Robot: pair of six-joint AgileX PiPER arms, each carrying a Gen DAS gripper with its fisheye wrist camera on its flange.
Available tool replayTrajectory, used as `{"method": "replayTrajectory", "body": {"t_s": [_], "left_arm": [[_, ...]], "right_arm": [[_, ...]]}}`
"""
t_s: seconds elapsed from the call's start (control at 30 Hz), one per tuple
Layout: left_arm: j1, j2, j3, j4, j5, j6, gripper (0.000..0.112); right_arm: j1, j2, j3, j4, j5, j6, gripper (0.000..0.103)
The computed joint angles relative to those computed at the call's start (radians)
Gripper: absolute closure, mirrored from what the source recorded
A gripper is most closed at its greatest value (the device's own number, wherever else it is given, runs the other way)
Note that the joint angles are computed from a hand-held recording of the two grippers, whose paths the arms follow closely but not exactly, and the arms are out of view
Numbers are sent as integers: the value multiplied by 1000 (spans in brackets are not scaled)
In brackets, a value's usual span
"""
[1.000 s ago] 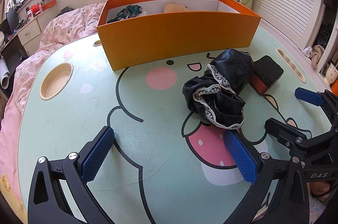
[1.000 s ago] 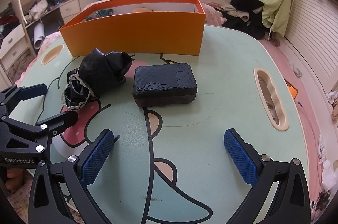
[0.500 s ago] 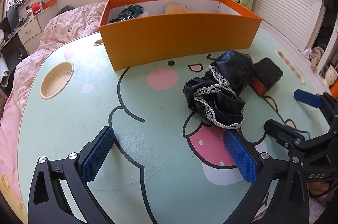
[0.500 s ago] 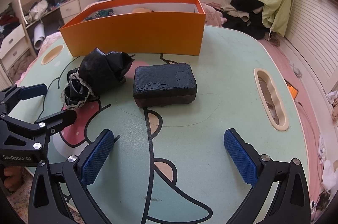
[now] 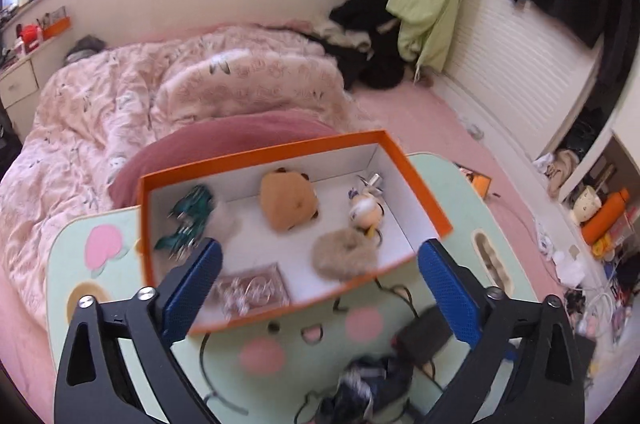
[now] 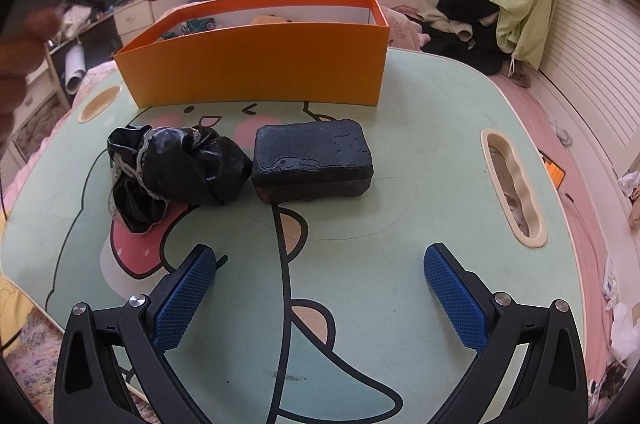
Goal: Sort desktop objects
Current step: 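Reach into the orange box and grasp the tan plush with the left gripper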
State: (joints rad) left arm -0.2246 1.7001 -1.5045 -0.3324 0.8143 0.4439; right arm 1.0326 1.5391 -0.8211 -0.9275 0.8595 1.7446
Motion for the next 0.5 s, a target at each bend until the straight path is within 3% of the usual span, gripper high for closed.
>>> {"method": "replayTrajectory", "body": {"t_s": [0.07, 0.23, 0.27, 0.3, 0.4, 0.5], "left_arm": [[-61, 130, -147, 151, 41, -159, 32], [-141, 366, -408, 375, 145, -379, 39], [-149, 411, -461, 402, 184, -404, 57], [-147, 438, -494, 403, 217, -409, 65], [-111, 399, -456, 293, 194, -336, 68], [-76, 195, -231, 162, 50, -204, 68]], "right_arm": [[-2, 3, -4, -1, -1, -2, 0], [-7, 8, -11, -5, -6, -5, 0], [-8, 9, -12, -5, -7, -5, 0], [-9, 10, -13, -6, -8, -6, 0], [-9, 12, -15, -7, -8, -5, 0], [-7, 13, -15, -7, -6, -2, 0]]}}
